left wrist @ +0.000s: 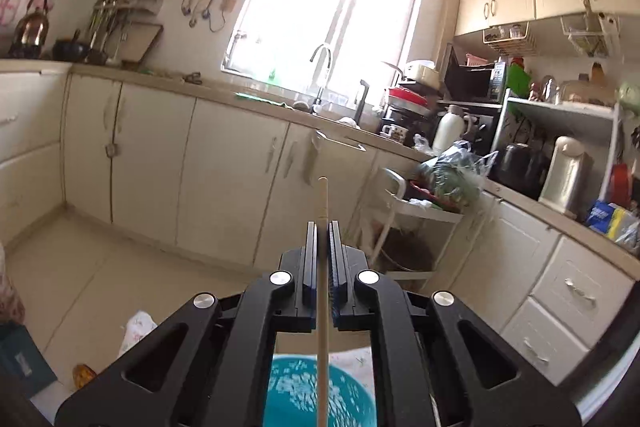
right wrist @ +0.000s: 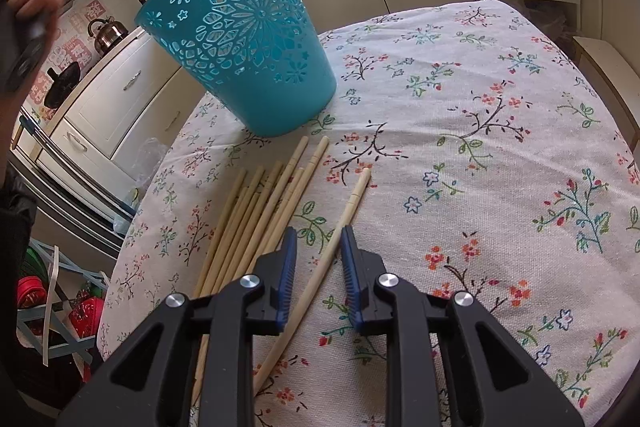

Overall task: Organize utensils
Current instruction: 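Carry the chopstick over the teal bin and drop it in, left gripper, then close the right gripper on a single chopstick beside the bundle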

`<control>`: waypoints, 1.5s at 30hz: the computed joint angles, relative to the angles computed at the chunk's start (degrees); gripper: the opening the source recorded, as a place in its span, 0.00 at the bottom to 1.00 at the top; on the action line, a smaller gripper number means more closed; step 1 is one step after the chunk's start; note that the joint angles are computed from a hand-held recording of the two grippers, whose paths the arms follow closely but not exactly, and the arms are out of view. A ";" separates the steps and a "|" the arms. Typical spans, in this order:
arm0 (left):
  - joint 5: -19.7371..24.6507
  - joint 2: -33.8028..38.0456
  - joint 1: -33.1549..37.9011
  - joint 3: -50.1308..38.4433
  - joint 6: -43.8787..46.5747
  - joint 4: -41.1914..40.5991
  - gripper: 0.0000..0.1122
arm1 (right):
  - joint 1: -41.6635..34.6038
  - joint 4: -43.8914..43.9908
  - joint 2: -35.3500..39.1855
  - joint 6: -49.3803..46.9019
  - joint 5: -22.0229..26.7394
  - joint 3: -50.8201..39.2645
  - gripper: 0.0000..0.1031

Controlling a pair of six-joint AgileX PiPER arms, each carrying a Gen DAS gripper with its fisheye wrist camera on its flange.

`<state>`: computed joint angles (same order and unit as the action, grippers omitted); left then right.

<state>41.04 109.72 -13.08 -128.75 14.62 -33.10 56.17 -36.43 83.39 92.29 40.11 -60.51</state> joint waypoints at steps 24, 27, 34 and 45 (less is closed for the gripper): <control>-7.73 -19.81 9.77 44.94 15.74 -6.27 0.68 | 1.92 2.79 5.44 -4.01 11.29 -8.85 0.23; -3.58 -17.93 13.71 48.16 16.27 -6.90 0.69 | 1.98 4.40 9.46 -11.66 17.28 -14.86 0.18; -7.39 -17.70 14.29 58.19 15.79 -3.17 0.78 | -3.42 16.08 9.69 -32.05 21.44 -18.93 0.11; -10.71 -17.42 10.46 61.03 7.41 8.04 0.85 | -2.66 10.04 -1.59 -9.37 3.06 -2.54 0.06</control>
<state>30.33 92.30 -2.62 -67.72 22.04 -25.06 53.51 -26.39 81.80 82.92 43.17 -63.06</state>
